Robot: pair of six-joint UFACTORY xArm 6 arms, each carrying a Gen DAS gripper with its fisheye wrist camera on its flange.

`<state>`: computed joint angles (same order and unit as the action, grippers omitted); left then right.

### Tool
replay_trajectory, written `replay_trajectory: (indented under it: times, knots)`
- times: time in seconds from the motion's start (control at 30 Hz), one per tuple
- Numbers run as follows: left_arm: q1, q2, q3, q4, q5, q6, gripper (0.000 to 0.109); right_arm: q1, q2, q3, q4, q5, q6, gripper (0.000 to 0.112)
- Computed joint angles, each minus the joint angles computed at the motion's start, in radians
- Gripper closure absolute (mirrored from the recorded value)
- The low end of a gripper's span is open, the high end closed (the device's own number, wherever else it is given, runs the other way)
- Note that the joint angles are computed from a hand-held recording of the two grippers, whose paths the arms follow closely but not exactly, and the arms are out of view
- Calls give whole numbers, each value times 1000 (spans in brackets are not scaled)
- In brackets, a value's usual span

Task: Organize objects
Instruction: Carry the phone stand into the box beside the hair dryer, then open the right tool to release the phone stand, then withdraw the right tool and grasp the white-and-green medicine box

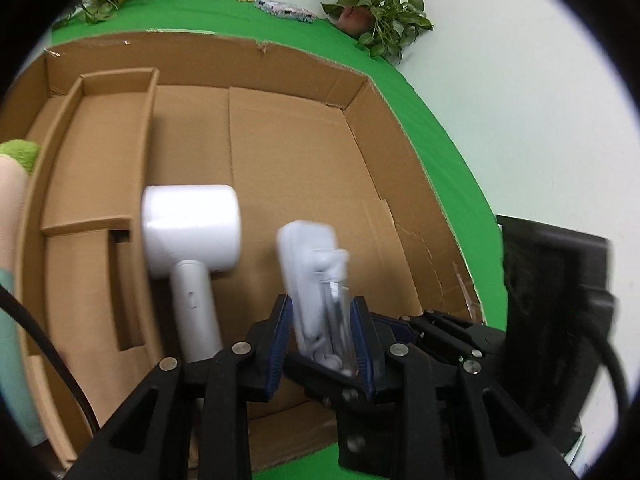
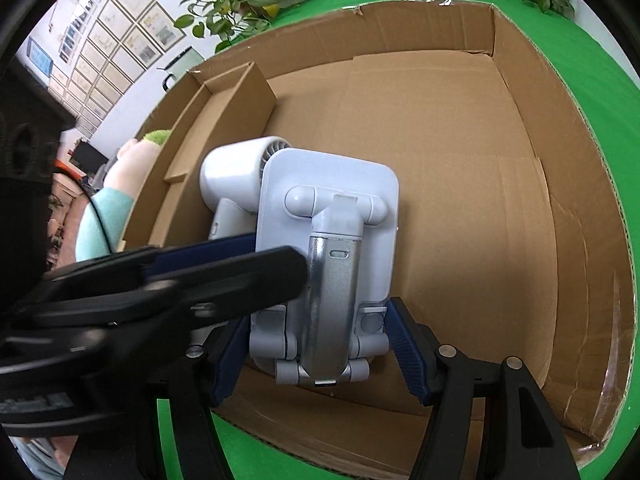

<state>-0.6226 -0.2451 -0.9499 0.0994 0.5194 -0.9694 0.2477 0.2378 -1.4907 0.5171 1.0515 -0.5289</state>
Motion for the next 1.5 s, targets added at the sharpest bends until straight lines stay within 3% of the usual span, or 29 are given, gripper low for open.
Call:
replay_trajectory:
  times: [0.2,0.37,0.47,0.53,0.6,1.0,1.13,1.4,1.5]
  knots:
    - [-11,-113,65,144,67,-119,81,8,25,-52,-23,69,24,46]
    - [-57,-212,101,319,196,-233,81,4,19,-60,-21,42,32,46]
    - [-78,-247,125,357,259,-264,81,22,34,-68,-64,47,60,56]
    - [-87,-269,145,368,282,-279,81,36,18,-33,-102,3,82,61]
    - [-86,-272,156,372,283,-291,81,40,11,-24,-113,-10,116,68]
    - [-123,-337,204,452,326,-367,81,24,35,-80,-82,107,194,66]
    - [-130,-344,209,462,330,-375,81,36,25,-65,-96,91,195,66]
    - [-136,-371,223,483,344,-386,81,36,-29,-2,-24,58,69,48]
    - [-183,-410,213,554,439,-433,81,28,-152,133,-47,-115,75,33]
